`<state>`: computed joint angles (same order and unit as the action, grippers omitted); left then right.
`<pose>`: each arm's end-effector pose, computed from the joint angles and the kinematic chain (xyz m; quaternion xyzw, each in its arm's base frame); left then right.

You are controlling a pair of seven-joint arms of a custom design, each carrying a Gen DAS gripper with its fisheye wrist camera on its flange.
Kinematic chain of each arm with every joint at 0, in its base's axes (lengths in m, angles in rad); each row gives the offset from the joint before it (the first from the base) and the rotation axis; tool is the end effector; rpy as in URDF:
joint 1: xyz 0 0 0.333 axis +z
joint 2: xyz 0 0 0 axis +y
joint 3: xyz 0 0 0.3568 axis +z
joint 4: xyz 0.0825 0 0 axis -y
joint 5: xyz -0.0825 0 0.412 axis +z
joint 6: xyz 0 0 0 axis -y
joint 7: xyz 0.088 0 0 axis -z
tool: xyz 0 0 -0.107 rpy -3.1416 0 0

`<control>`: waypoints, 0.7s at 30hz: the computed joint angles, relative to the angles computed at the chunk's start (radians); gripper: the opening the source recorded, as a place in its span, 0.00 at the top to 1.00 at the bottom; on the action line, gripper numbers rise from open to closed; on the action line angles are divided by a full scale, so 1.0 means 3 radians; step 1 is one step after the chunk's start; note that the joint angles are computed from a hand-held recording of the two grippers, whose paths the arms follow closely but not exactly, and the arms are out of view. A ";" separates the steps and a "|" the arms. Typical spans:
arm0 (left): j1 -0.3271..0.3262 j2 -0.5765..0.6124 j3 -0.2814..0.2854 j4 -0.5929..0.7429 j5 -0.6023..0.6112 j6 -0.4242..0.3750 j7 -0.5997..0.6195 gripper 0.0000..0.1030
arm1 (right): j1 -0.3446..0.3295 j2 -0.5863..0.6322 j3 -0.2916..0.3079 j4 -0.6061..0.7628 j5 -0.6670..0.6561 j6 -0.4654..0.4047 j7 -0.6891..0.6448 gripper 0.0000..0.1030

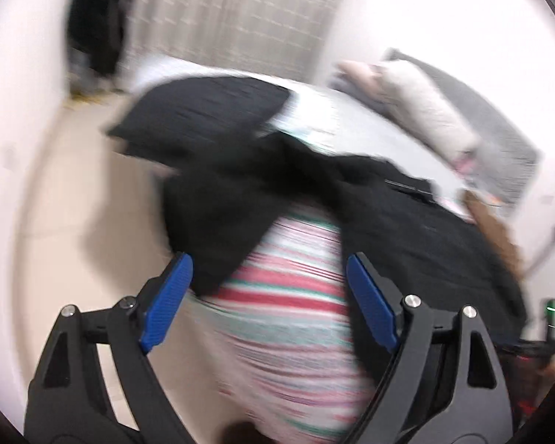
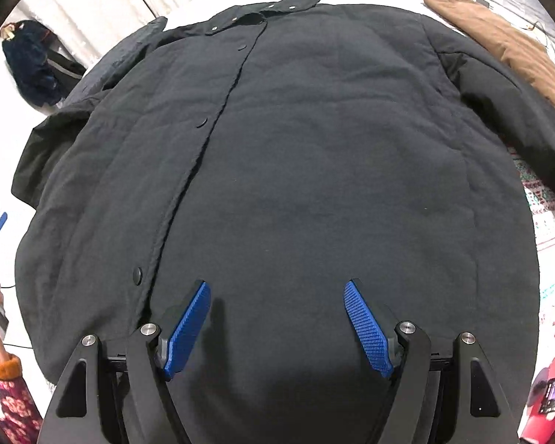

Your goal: Fold large clothes

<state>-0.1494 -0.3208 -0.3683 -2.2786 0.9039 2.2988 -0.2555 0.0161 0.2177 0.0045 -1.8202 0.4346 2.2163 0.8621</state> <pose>0.4392 -0.2486 0.5450 -0.8296 0.3465 -0.2752 0.3406 0.6692 0.0273 0.4647 -0.8411 0.5012 -0.0002 0.2031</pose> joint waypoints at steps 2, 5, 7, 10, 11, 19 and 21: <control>0.0047 -0.0018 0.0017 -0.0051 0.0034 -0.0184 0.0078 0.17 | 0.0015 -0.0003 0.0011 -0.0006 -0.0011 0.0008 0.0002 0.26; 0.0169 -0.0003 0.0193 -0.0201 0.0227 0.0138 0.0076 0.26 | 0.0048 0.0001 0.0037 0.0021 -0.0023 -0.0054 -0.0005 0.26; 0.0285 0.0088 0.0273 -0.0233 0.0438 0.0530 -0.0061 0.72 | 0.0082 -0.0003 0.0054 0.0040 -0.0046 -0.0090 -0.0001 0.26; 0.0389 0.0208 0.0292 -0.0150 0.0687 0.0922 -0.0237 0.94 | 0.0145 -0.0037 0.0087 0.0062 -0.0067 -0.0089 -0.0025 0.26; 0.0398 0.0197 0.0245 -0.0117 0.0854 0.0981 -0.0340 0.95 | 0.0169 -0.0058 0.0103 0.0064 -0.0054 -0.0077 -0.0040 0.26; 0.0047 0.0594 0.0187 0.0257 0.1541 0.1680 -0.0102 0.96 | 0.0340 -0.0076 0.0247 0.0245 0.0318 -0.0336 -0.0240 0.26; -0.0082 0.0804 0.0209 0.0324 0.1239 0.1746 0.0372 0.96 | 0.0379 -0.0047 0.0293 0.0302 0.0516 -0.0473 -0.0304 0.26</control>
